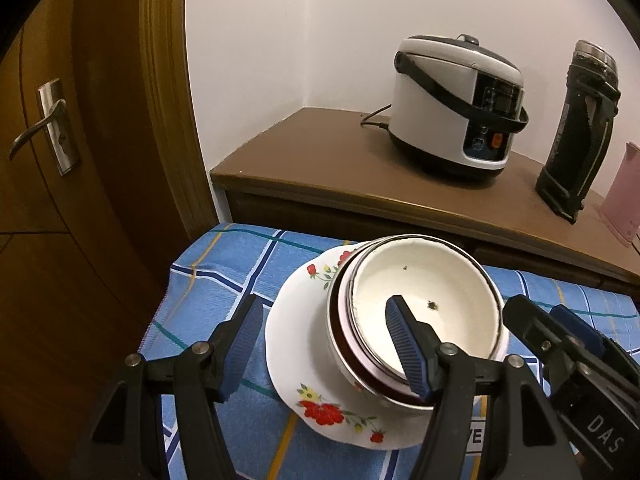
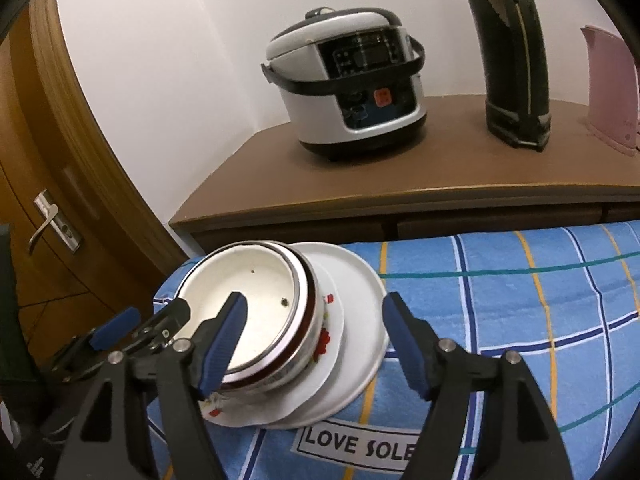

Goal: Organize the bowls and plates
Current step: 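Open both grippers and release the bowl stack on the plates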

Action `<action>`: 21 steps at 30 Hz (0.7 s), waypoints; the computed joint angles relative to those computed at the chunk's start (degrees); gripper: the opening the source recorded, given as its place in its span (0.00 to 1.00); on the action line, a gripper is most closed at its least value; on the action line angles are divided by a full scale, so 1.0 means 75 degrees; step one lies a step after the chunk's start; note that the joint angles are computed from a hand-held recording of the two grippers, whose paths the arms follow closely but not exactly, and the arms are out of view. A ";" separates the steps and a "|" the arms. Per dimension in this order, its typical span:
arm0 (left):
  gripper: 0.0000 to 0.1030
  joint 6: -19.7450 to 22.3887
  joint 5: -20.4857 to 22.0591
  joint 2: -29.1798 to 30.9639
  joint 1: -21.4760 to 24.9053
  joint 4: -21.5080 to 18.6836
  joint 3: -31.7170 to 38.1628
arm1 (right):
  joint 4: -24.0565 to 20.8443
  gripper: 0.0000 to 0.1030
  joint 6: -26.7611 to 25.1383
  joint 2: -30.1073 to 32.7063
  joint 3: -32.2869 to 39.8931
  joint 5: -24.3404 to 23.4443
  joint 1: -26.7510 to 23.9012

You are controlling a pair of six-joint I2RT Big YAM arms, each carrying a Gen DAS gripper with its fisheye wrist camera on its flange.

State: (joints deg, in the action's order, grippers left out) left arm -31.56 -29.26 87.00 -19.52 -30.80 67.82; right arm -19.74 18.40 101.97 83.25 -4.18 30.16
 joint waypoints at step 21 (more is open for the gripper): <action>0.64 -0.0219 -0.0454 -0.0459 -0.0481 -0.0160 -0.0334 | 0.0432 0.71 -0.0118 -0.0799 -0.0887 0.0217 0.0063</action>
